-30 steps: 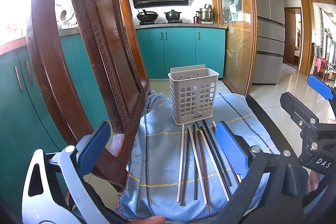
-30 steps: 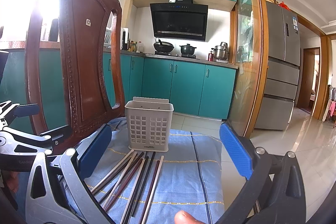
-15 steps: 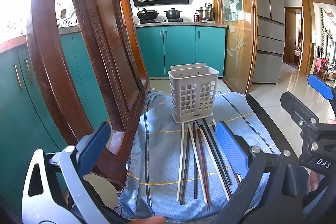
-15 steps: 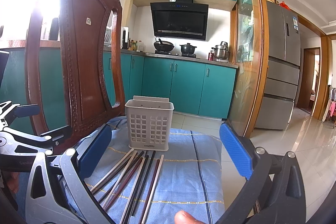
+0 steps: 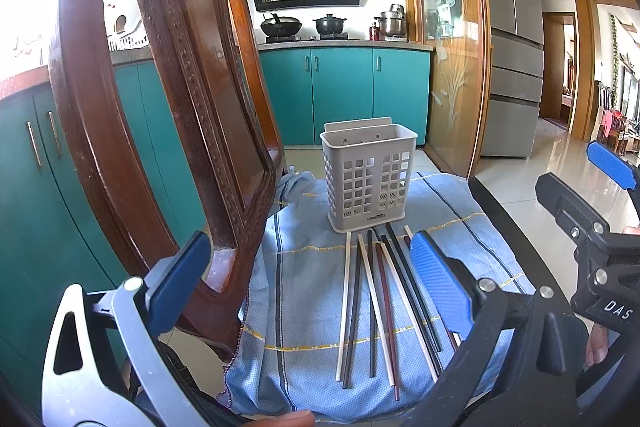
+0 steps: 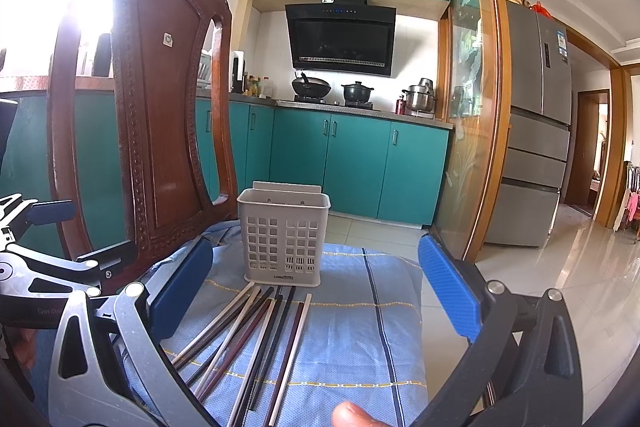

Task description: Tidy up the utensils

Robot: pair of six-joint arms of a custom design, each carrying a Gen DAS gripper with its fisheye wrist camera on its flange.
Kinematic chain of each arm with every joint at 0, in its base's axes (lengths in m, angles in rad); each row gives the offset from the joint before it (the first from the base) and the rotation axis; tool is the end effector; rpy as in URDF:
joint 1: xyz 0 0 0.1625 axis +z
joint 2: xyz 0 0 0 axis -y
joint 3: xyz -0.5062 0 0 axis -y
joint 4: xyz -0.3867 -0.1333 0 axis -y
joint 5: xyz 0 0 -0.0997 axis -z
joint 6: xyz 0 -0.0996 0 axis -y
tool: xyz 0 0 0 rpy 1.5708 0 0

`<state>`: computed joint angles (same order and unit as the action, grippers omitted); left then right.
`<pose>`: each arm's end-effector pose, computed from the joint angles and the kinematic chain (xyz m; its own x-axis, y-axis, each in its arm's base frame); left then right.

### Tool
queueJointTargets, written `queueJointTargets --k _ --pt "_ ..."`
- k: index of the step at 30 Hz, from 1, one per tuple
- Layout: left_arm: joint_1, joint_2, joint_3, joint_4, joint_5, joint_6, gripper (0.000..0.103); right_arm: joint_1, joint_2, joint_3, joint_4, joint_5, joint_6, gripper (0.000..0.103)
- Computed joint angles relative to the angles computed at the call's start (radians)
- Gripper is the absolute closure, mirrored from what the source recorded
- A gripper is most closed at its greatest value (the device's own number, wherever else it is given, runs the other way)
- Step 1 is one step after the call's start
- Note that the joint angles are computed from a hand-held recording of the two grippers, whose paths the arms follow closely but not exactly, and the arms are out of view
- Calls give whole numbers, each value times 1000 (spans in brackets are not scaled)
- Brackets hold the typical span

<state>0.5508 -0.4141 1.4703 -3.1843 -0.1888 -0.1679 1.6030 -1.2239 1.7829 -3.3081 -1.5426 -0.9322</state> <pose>-0.5166 -0.5886 0.0664 -0.6541 -0.1846 -0.7335 0.6226 0.4192 -0.6608 0.1563 -0.6254 0.4875 -0.5851 -0.3417 0.7354 -0.8089 0.1811 -0.5594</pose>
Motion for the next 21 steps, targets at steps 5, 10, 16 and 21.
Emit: queueJointTargets --k 5,10,16,21 --pt "-2 -5 16 27 -1 -37 4 -1 0 -2 3 -1 1 3" --pt "-2 -5 17 34 -1 -44 4 -1 2 -5 4 -3 1 3" --pt "-1 -5 14 40 -1 -46 4 -1 3 -5 2 -3 0 3" --pt "2 -25 24 165 -3 -162 4 17 32 -30 -20 -106 -20 2"
